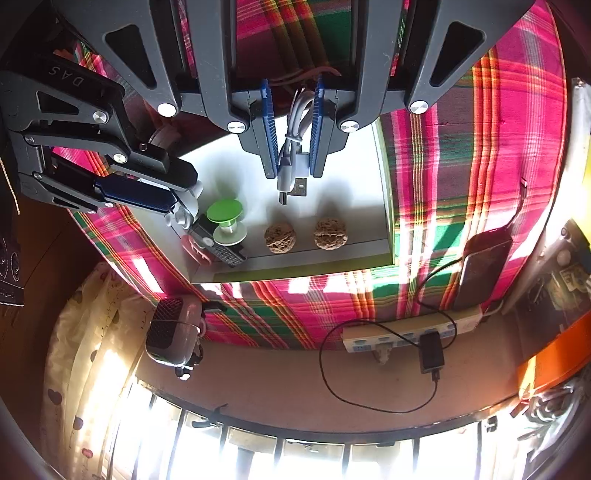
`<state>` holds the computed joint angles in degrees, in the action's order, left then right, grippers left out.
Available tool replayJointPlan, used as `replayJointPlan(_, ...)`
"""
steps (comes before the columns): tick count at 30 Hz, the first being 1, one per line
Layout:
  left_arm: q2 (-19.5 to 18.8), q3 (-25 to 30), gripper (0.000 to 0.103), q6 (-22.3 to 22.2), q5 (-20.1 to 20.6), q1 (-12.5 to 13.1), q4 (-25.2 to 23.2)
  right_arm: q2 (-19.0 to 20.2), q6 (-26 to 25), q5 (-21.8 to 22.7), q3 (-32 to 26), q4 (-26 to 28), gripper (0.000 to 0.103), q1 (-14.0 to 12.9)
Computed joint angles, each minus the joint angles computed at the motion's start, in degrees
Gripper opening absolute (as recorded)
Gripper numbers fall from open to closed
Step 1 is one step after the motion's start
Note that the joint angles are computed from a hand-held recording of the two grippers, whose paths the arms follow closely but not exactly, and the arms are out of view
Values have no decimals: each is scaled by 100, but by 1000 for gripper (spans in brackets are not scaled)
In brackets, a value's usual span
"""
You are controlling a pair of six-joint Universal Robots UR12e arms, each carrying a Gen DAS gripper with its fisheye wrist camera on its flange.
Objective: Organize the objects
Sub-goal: 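Lift and carry the cable with the left gripper while the right gripper carries the gadget toward the box, then lower the cable into the box with the left gripper while the right gripper lowers the gadget into it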
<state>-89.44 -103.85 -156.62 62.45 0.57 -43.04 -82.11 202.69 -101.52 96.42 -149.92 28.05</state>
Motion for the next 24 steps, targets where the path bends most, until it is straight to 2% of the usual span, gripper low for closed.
replayJointPlan(15, -350, 245, 15, -76, 267, -90, 32, 387, -204, 546, -338, 42, 32, -252)
replayJointPlan(24, -442, 288, 15, -37, 403, -146, -27, 480, -203, 698, -410, 160, 32, -328)
